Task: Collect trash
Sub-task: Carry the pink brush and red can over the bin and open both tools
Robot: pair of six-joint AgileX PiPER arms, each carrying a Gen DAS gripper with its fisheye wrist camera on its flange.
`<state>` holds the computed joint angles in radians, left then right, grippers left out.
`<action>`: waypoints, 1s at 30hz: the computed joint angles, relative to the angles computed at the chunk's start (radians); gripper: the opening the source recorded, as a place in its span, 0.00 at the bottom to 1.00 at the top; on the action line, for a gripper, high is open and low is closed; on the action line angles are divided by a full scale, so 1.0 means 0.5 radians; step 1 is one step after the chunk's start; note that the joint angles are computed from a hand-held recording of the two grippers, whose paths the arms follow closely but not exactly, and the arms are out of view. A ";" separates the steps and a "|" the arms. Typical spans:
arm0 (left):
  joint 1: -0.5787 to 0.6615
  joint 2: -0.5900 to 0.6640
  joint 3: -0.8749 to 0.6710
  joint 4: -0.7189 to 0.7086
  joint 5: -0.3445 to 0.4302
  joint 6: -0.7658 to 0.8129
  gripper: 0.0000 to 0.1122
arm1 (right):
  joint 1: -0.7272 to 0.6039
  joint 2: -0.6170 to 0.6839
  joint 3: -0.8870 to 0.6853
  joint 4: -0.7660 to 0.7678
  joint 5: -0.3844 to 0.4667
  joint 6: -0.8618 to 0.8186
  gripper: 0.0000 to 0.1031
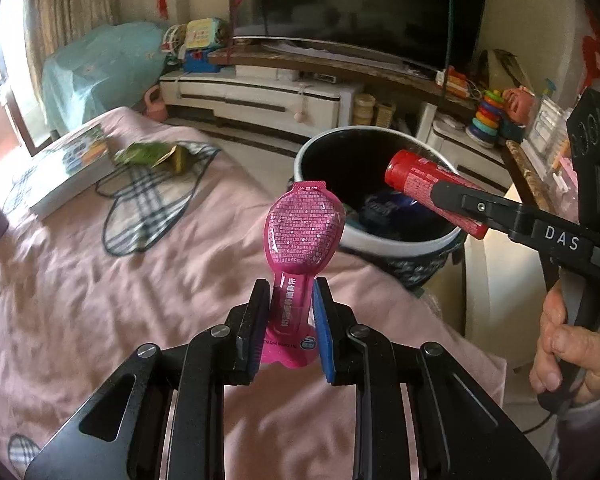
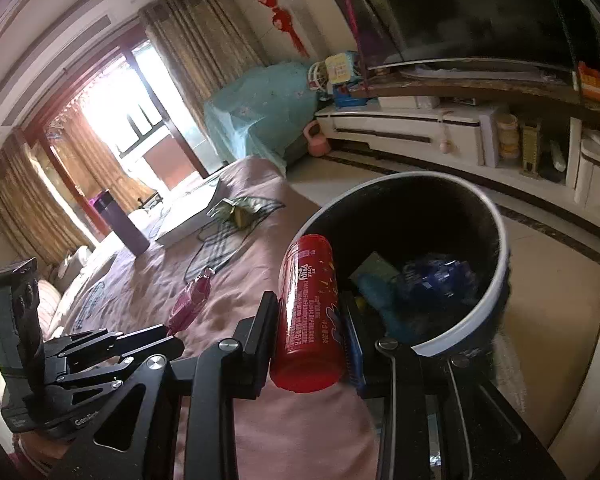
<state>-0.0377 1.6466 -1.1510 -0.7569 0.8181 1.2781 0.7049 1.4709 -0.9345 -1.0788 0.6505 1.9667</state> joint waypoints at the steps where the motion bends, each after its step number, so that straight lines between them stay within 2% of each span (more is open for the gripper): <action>1: -0.023 0.005 -0.012 0.008 0.000 -0.019 0.19 | -0.007 -0.010 0.005 0.006 0.009 -0.011 0.30; 13: -0.265 0.044 -0.139 0.097 -0.057 -0.200 0.19 | -0.136 -0.117 0.055 0.079 0.017 -0.177 0.30; 30: -0.498 0.174 -0.304 0.282 -0.149 -0.452 0.19 | -0.419 -0.136 0.054 0.265 -0.130 -0.509 0.30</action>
